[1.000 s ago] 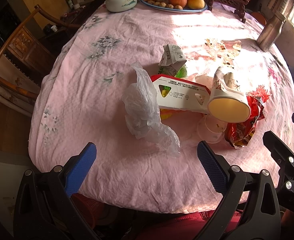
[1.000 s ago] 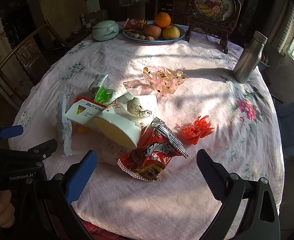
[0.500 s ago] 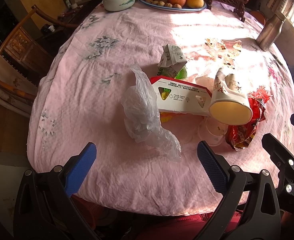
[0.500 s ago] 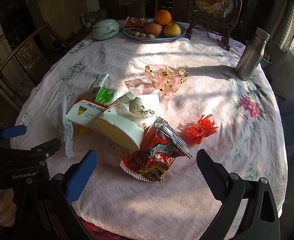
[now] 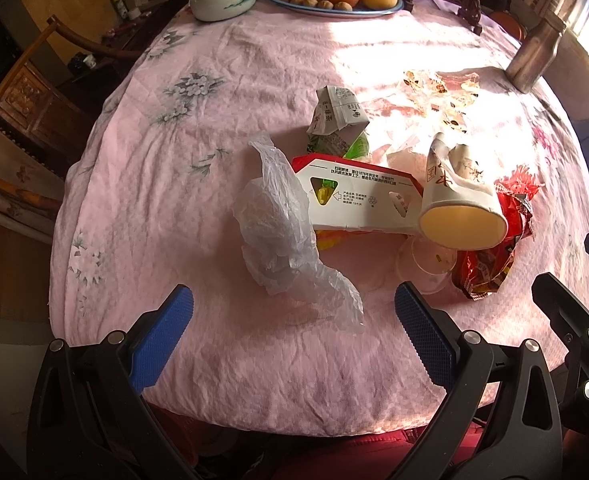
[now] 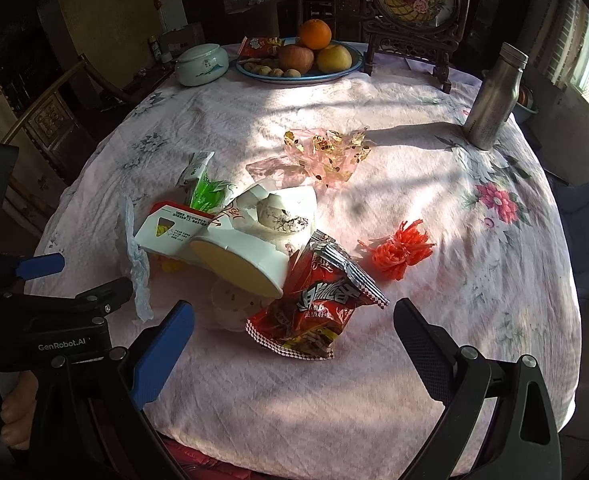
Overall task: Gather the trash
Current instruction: 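Grasp the clear plastic bag with the left tool while the right tool grasps the white paper cup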
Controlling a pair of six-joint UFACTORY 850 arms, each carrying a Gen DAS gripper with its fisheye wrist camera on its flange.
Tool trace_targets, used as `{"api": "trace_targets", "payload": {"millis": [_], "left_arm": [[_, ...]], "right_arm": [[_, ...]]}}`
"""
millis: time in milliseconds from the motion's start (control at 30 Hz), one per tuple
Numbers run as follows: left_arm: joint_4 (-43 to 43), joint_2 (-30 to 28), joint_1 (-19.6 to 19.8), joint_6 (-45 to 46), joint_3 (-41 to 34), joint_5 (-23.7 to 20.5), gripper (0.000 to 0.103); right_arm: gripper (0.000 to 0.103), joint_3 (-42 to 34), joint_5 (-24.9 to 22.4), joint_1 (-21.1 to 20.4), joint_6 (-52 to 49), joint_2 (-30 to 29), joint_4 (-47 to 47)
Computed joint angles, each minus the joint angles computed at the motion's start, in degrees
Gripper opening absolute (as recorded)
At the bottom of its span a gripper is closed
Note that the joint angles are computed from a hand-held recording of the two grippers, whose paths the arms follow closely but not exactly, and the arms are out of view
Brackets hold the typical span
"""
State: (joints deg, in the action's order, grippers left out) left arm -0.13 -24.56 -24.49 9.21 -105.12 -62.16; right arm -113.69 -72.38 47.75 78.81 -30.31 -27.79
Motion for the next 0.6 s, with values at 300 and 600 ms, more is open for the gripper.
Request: {"api": "trace_targets", "payload": {"millis": [300, 600], "left_arm": [[1.0, -1.7, 1.8, 3.1, -1.8, 1.3, 0.096], [-5.9, -4.2, 6.0, 9.6, -2.3, -1.6, 0.096]], "right_arm": [[0.097, 0.1, -0.4, 1.8, 3.8, 0.2, 1.2], [0.097, 5.1, -1.6, 4.1, 12.9, 2.9, 2.4]]}}
